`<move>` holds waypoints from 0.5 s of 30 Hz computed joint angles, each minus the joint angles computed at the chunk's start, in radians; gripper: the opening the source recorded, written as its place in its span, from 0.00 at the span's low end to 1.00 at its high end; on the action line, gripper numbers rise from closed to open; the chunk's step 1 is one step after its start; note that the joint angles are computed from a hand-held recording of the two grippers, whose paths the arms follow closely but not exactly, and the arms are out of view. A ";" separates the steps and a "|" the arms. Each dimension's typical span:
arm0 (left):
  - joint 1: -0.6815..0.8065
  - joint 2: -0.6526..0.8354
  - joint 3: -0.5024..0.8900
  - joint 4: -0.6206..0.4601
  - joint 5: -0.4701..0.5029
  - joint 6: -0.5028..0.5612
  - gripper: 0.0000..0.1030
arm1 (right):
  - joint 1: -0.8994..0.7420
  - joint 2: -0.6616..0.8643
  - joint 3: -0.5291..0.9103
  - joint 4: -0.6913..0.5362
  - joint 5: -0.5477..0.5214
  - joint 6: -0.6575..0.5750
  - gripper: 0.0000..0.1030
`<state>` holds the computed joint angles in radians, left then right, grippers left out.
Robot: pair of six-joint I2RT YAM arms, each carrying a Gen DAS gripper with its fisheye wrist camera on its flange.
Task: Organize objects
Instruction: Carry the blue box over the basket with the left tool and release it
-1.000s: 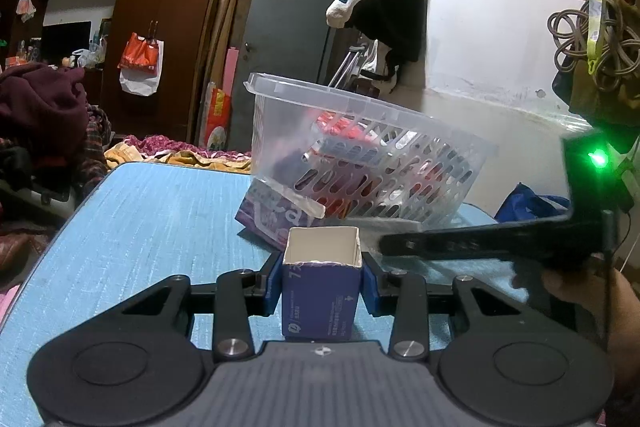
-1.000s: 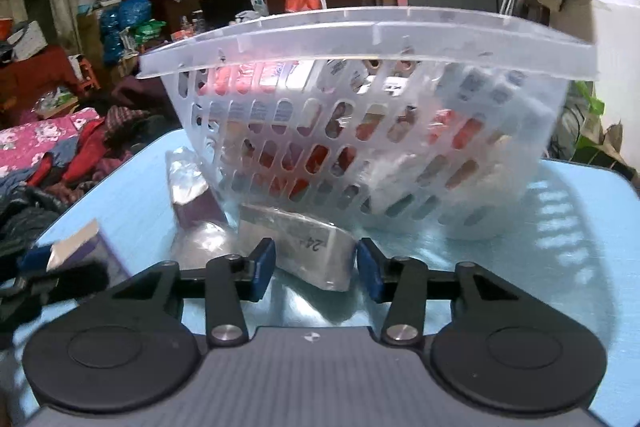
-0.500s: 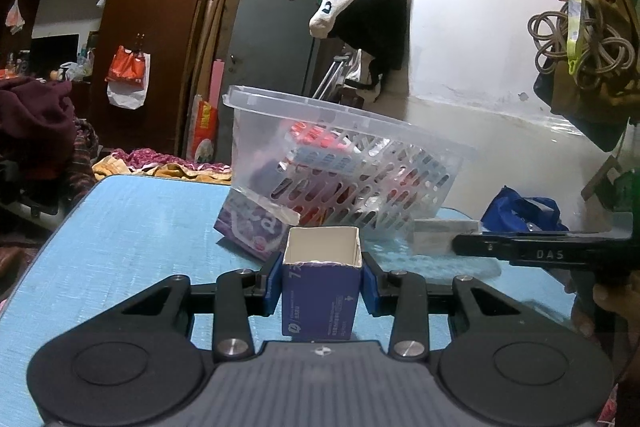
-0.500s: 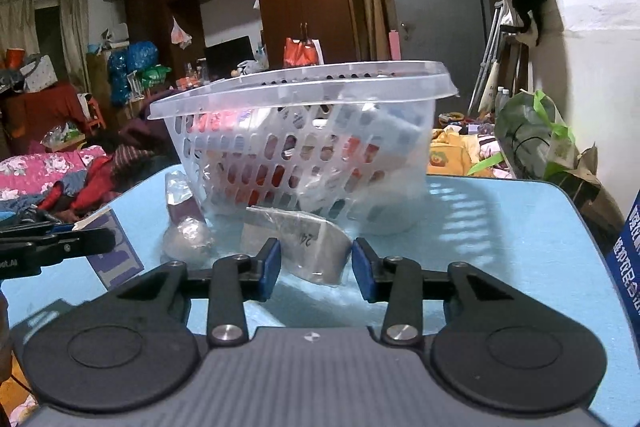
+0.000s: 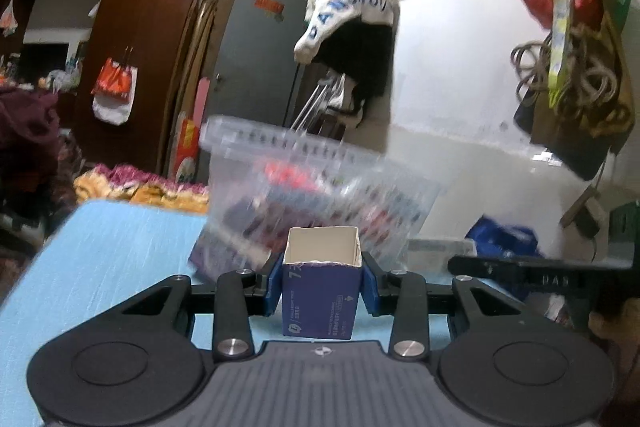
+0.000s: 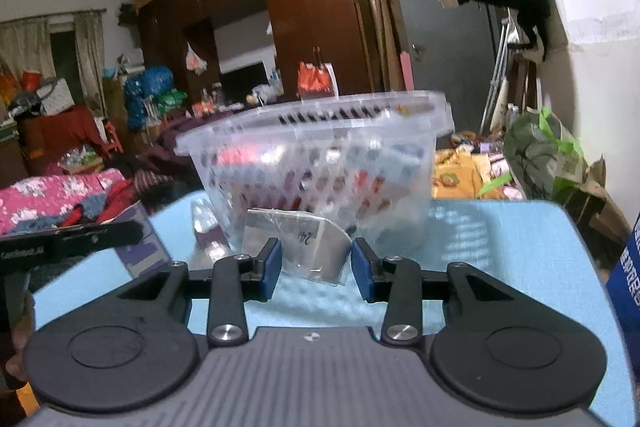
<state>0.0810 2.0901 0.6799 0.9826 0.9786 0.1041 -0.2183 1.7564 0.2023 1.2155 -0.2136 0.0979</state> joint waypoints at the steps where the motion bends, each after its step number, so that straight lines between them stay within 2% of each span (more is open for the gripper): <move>1: -0.005 -0.021 0.000 -0.007 0.000 -0.008 0.41 | 0.002 -0.023 -0.005 -0.007 0.000 0.004 0.41; 9: -0.067 -0.186 -0.012 -0.008 -0.030 -0.080 0.41 | -0.001 -0.206 0.013 -0.107 -0.010 0.041 0.41; 11: -0.111 -0.231 0.037 -0.050 -0.084 -0.121 0.41 | 0.005 -0.240 0.069 -0.161 0.010 0.043 0.41; 14: -0.190 -0.255 0.171 -0.223 -0.194 -0.141 0.41 | 0.039 -0.202 0.216 -0.249 0.113 0.027 0.41; 15: -0.218 -0.249 0.209 -0.250 -0.245 -0.142 0.41 | 0.050 -0.164 0.281 -0.288 0.145 0.015 0.41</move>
<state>-0.1370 1.8414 0.8888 0.7329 0.7335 -0.0376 -0.1678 1.5928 0.4836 0.9277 -0.0682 0.1124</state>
